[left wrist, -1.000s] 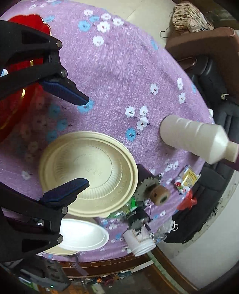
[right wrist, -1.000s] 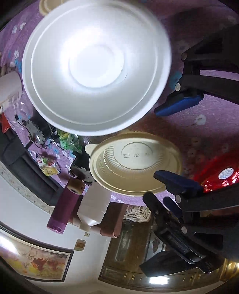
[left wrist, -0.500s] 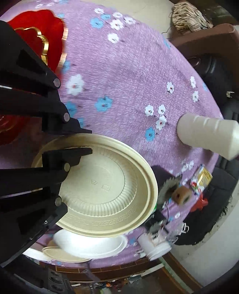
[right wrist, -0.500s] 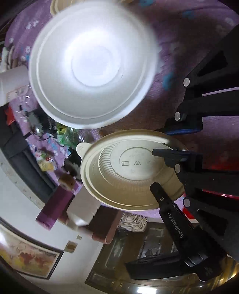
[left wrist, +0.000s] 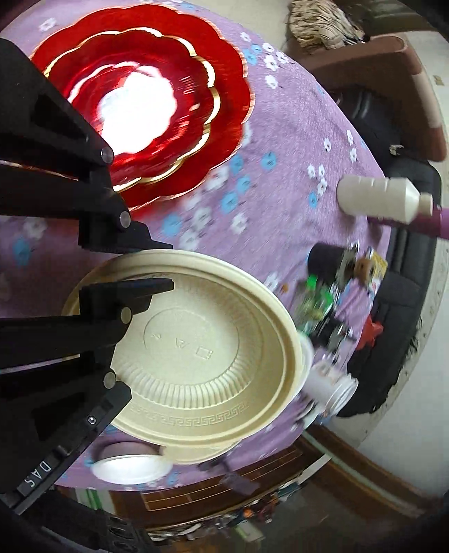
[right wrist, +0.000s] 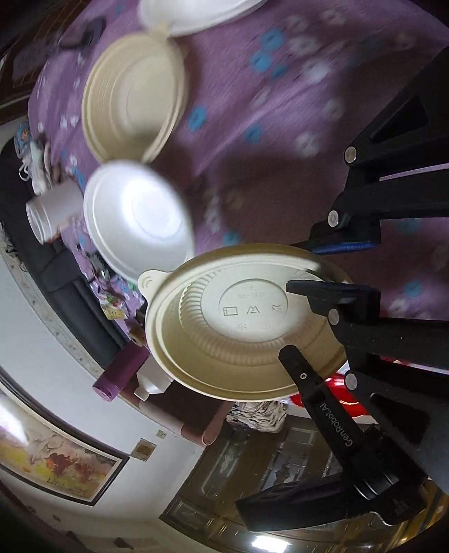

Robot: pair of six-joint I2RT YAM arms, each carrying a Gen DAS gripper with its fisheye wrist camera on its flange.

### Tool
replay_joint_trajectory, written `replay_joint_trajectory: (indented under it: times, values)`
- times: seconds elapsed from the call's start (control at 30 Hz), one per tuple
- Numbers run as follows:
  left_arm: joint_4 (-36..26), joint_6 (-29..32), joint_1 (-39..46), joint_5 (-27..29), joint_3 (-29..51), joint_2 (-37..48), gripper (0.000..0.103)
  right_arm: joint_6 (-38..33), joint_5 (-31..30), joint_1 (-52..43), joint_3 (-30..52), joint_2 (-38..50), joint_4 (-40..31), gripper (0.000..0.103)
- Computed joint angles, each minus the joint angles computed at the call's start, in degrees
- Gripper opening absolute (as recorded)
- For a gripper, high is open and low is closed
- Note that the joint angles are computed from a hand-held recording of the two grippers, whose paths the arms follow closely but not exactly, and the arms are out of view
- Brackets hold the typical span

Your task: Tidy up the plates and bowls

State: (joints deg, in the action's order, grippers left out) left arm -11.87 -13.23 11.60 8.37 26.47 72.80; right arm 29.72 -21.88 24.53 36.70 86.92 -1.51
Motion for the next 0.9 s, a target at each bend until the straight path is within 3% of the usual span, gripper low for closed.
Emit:
replay_joint_trajectory:
  times: [0.33,0.67,0.9]
  values:
    - [4.11,-6.96,-15.3,-9.65,-9.9,-8.45,0.011,-2.68,-0.26,-4.86,-12.28,-9.55,0.95,0.014]
    - [6.7,-10.09,-21.94,-16.51,-14.27,-11.4,0.012,-2.85,1.9,-3.83,-15.74,-10.36,4.06,0.015]
    - [8.46,-10.11,-22.61,-17.43,-15.79,-11.91,0.012,-2.79,3.4,-2.83,-17.01,-10.99,4.95,0.015]
